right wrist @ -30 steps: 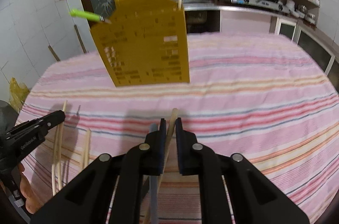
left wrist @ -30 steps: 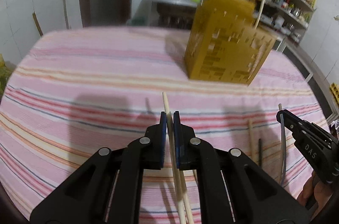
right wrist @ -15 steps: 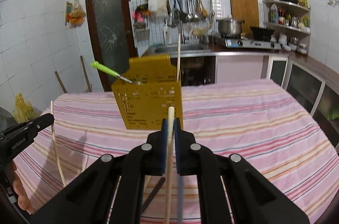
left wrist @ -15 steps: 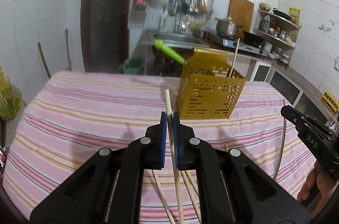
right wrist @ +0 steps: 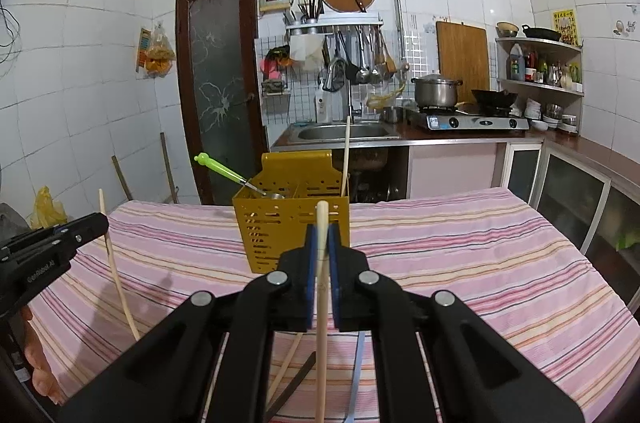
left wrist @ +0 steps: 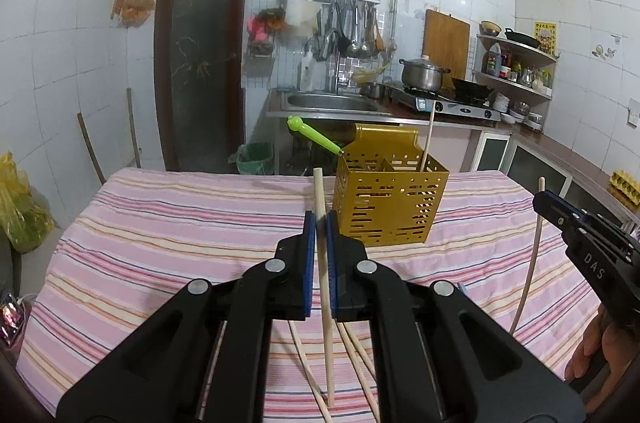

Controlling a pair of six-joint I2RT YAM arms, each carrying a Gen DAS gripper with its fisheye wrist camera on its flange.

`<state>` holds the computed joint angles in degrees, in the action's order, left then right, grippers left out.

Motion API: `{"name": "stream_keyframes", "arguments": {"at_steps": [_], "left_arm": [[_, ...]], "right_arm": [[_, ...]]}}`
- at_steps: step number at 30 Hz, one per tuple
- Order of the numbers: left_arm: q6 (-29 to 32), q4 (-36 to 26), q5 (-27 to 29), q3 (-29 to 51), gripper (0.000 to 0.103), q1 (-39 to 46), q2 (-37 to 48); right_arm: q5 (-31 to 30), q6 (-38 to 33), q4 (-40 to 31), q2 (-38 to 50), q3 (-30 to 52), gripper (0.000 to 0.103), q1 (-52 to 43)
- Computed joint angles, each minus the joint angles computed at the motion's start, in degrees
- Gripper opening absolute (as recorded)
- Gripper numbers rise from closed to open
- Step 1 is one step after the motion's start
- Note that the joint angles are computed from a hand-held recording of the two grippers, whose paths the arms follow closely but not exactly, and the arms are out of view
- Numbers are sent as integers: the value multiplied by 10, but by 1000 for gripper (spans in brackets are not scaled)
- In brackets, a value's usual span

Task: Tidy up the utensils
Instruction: 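Lift the chopstick with the left gripper while the right gripper carries its chopstick toward the caddy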

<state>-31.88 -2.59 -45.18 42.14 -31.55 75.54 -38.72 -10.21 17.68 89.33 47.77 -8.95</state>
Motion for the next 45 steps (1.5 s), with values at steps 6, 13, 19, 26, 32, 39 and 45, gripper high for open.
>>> {"name": "stream_keyframes", "arguments": {"at_steps": [6,13,19,26,32,39,45], "left_arm": [[-4,1,-23,-5,4,-17,0],[-3,6,-27,-8,4,-21,-3],[2,3,-31,-8,4,-22,-10],[7,2,-39,0,4,-24,-11],[8,-4,-46,8,4,-28,-12],[21,-1,-39,21,4,-17,-9],[42,6,-33,36,4,-6,-7]], "right_arm": [[-16,6,23,-13,-15,6,-13],[-23,11,21,-24,-15,6,-19],[-19,10,31,-35,-21,6,-18],[-28,13,31,-40,-17,6,-24],[-26,16,29,-38,-9,6,-18],[-24,21,26,-34,9,6,-12],[-22,31,25,-25,32,6,-9]]}}
